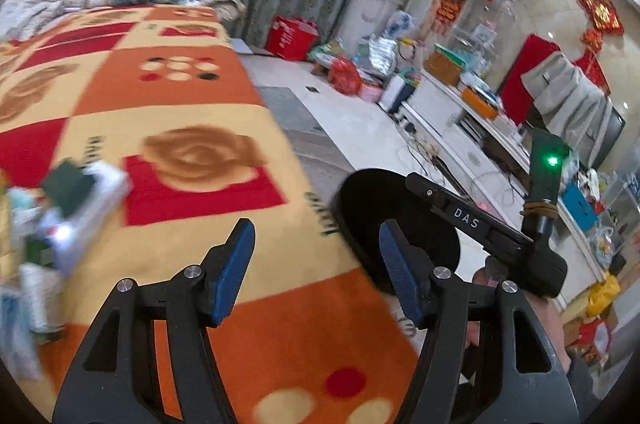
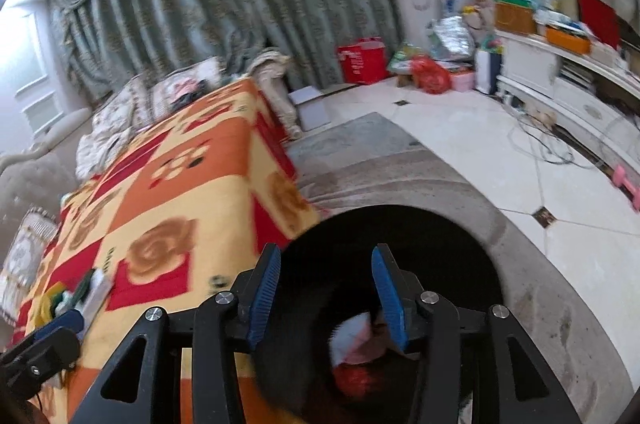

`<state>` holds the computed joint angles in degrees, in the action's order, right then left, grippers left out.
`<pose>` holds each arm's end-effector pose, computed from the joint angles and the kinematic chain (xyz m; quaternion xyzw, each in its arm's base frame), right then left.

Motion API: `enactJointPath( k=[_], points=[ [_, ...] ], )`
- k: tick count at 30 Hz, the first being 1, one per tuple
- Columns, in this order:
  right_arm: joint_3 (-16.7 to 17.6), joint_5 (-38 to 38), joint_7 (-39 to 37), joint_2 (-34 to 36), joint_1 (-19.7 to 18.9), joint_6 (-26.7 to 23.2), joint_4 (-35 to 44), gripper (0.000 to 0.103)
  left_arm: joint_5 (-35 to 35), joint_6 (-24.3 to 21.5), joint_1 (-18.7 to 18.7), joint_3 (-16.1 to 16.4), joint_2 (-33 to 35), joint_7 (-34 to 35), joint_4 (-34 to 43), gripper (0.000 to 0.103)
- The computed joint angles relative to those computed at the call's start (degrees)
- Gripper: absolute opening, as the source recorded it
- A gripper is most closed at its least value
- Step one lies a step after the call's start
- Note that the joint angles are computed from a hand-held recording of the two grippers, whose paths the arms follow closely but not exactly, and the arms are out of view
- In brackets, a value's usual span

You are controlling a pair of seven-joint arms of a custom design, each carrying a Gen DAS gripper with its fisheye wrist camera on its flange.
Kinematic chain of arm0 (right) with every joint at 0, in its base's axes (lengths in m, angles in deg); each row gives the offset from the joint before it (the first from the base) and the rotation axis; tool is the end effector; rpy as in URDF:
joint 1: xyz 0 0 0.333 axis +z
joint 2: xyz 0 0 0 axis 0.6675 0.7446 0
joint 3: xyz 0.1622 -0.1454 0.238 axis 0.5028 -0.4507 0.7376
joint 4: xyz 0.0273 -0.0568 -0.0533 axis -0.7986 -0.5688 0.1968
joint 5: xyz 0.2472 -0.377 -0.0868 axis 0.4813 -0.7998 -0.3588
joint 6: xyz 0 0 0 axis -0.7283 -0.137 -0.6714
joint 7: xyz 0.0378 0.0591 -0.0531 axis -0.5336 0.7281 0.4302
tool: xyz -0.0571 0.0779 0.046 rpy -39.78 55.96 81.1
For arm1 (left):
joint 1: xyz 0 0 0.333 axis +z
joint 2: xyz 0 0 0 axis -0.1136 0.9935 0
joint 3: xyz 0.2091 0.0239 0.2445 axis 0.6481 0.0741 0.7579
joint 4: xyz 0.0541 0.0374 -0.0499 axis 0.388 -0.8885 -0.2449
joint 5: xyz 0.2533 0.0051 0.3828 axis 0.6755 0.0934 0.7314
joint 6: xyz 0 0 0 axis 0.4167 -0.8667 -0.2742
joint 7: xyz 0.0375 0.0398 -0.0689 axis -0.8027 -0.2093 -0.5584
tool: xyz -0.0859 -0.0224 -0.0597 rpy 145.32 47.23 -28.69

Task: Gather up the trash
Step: 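Move both tools back over blanket, left tool toward white tissue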

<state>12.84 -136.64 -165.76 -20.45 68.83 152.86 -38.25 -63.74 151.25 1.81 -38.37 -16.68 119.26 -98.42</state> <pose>0.6397 0.2869 0.2832 -0.3655 0.8193 -0.3168 0.3079 0.7299 -0.0921 0.3328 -0.3865 0.8098 -0.4413 0.0020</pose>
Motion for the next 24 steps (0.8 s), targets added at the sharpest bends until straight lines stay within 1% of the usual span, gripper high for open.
enactJointPath(
  k=[4,6,7,8,10,11,12,13,14,15,18,19,20,24],
  points=[
    [0.2,-0.7,-3.9,4.5,1.1,2.1,6.5,0.046,-2.3,-0.2,3.0,1.6,-0.7,1.0,-0.3,0.064],
    [-0.3,-1.4,-5.3,7.3,2.0,4.8,10.3,0.046,-3.0,-0.3,4.4,2.5,-0.4,0.5,0.3,0.064],
    [-0.7,-1.7,-5.8,8.6,2.5,6.5,12.0,0.046,-3.0,0.3,4.8,2.9,-0.2,0.1,0.5,0.064],
    [-1.0,-1.7,-7.0,10.4,2.9,8.3,14.4,0.046,-2.7,2.3,4.8,3.4,-0.2,-0.4,0.5,0.064],
    [-1.3,-0.4,-10.3,13.6,3.8,10.6,18.7,0.046,-1.8,10.7,4.1,4.2,-0.6,-1.0,-0.7,0.064],
    [-1.1,0.8,-12.9,15.7,4.1,11.5,21.5,0.046,-1.3,14.0,3.9,4.3,-0.7,-1.5,-1.2,0.064],
    [-1.1,1.9,-15.2,17.5,4.6,12.1,23.9,0.046,0.1,19.3,3.2,4.8,-0.6,-3.3,-1.9,0.064],
    [-1.2,2.7,-16.9,18.9,5.1,12.5,25.8,0.046,1.6,22.9,2.7,5.1,-0.6,-5.2,-2.6,0.064],
    [-0.9,4.3,-20.2,21.0,5.5,12.3,28.8,0.046,3.8,26.2,2.0,5.8,-0.5,-7.9,-3.2,0.064],
    [-0.8,5.8,-22.7,22.4,5.9,11.7,30.8,0.046,6.7,29.0,1.1,7.0,-0.1,-11.4,-3.5,0.064],
    [-1.5,9.2,-27.4,25.2,7.4,10.0,34.8,0.046,10.4,32.9,1.5,7.8,0.9,-16.1,-4.0,0.064],
    [-1.9,10.2,-28.4,26.3,7.9,9.6,36.4,0.046,11.0,33.8,2.1,7.5,1.0,-16.7,-4.3,0.064],
    [-2.7,10.7,-28.5,26.4,8.6,9.6,36.4,0.046,11.6,34.6,2.9,7.0,1.2,-17.2,-4.4,0.064],
    [-3.9,15.4,-32.3,28.7,9.7,8.6,39.4,0.046,14.3,34.4,5.7,5.1,1.7,-20.1,-4.1,0.064]
  ],
)
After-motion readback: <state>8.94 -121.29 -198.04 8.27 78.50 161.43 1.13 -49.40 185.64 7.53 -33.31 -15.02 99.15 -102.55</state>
